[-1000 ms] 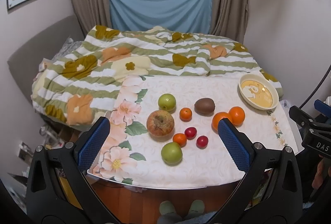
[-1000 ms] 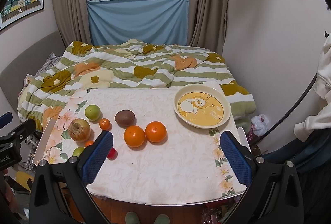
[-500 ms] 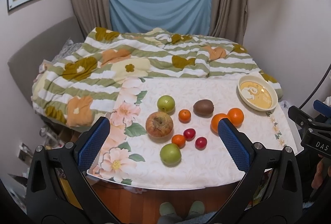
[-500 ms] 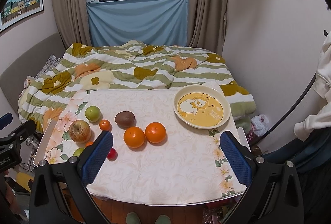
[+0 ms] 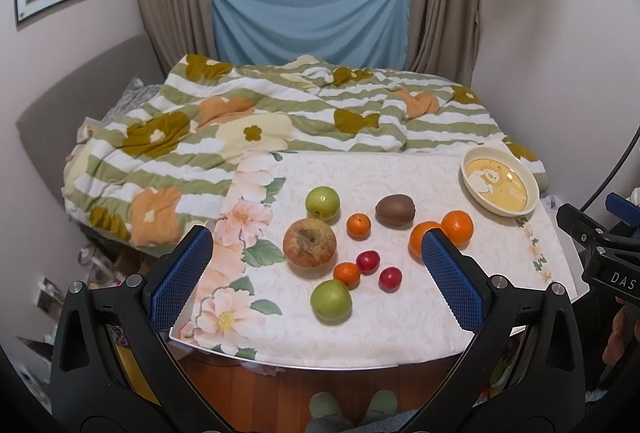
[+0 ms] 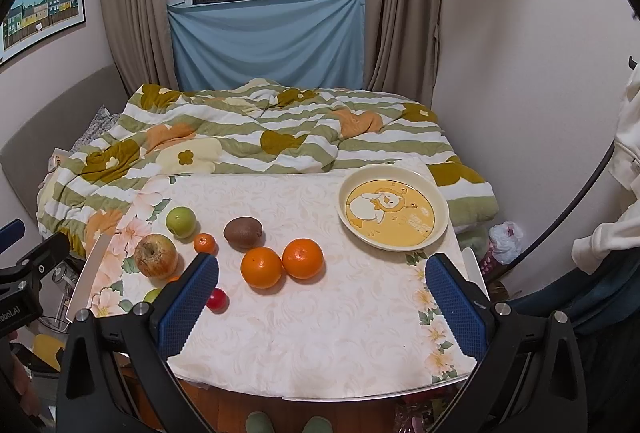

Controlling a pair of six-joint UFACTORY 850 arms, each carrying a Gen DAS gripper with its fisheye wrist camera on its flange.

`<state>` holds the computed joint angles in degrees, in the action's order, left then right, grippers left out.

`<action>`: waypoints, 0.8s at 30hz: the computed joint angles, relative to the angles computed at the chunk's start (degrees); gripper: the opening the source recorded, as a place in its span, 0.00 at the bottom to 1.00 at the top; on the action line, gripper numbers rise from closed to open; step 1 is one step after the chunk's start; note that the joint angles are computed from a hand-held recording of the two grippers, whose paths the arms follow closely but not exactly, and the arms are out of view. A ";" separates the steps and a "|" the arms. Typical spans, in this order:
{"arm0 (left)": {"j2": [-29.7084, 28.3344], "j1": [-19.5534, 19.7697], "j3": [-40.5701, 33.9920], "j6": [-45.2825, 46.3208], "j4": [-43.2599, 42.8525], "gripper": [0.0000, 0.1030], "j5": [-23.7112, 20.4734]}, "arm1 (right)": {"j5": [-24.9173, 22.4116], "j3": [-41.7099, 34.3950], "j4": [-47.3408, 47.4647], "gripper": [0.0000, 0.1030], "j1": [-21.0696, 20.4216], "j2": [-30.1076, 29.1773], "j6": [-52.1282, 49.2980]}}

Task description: Organize fruits

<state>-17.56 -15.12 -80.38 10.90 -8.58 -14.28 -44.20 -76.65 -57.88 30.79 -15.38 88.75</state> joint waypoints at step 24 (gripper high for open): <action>0.28 -0.26 0.48 -0.65 0.51 1.00 0.47 | -0.01 -0.61 0.00 1.00 0.04 -0.43 0.14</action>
<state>-17.29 -15.39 -79.90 10.25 -8.06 -13.81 -44.21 -77.26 -57.87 30.84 -15.81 88.89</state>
